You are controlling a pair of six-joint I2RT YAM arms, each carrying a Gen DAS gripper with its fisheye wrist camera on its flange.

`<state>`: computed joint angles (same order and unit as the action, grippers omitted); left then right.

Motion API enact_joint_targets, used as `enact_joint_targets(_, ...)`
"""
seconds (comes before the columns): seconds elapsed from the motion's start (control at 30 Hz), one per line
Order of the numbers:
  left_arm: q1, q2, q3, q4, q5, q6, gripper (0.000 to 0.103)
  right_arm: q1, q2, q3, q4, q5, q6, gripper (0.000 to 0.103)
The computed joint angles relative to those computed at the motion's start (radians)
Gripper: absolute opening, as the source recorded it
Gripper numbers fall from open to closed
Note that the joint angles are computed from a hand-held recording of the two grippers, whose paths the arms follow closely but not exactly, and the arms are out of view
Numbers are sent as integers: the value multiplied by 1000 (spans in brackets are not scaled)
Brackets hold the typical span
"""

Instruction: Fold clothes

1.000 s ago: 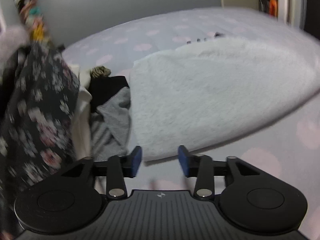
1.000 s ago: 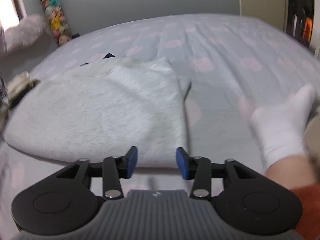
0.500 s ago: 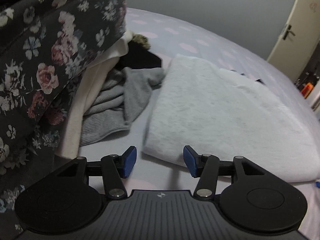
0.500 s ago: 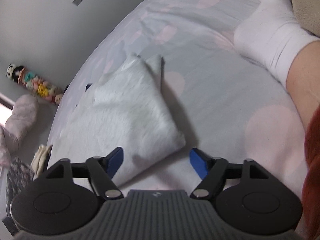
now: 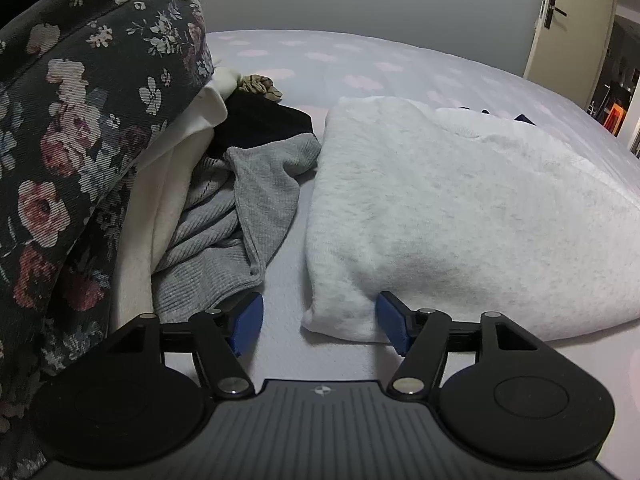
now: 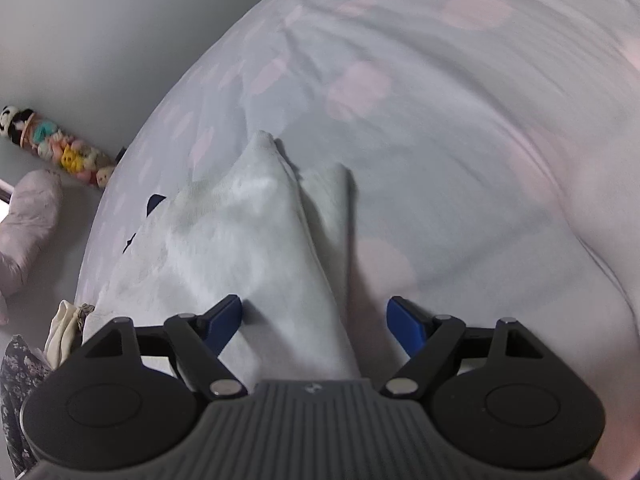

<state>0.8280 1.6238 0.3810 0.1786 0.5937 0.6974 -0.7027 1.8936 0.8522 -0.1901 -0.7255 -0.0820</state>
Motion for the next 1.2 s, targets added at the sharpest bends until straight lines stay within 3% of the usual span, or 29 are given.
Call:
enact_joint_targets(0.07,5,16,14,-11,9,4,64,34,36,61,-13,15,17,77)
enact_joint_targets(0.13,11,27,27,-26,18,11,65,60,70,115,-35,32,22,67)
enact_joint_targets(0.3,9,43,39,-26,22,3,66,100,128,194,-82,58,22,59)
enact_joint_targets(0.37,6,44,38,-20,20,-9,66,116,116,192,-97,76,-5,47)
enact_joint_targets(0.43,3,41,37,-17,17,-26,66,139,88,178,-101,103,-25,22)
enact_joint_targets(0.6,13,38,55,-56,23,-21,66,245,-69,87,-57,272,23,16)
enact_joint_targets(0.77,26,12,87,-133,15,-25,66,350,-273,83,-181,395,22,15)
enact_joint_targets(1.0,62,-48,120,-234,42,-10,65,527,-487,212,-422,454,109,14)
enact_joint_targets(1.2,80,-93,122,-280,53,41,65,805,-501,360,-499,539,270,14)
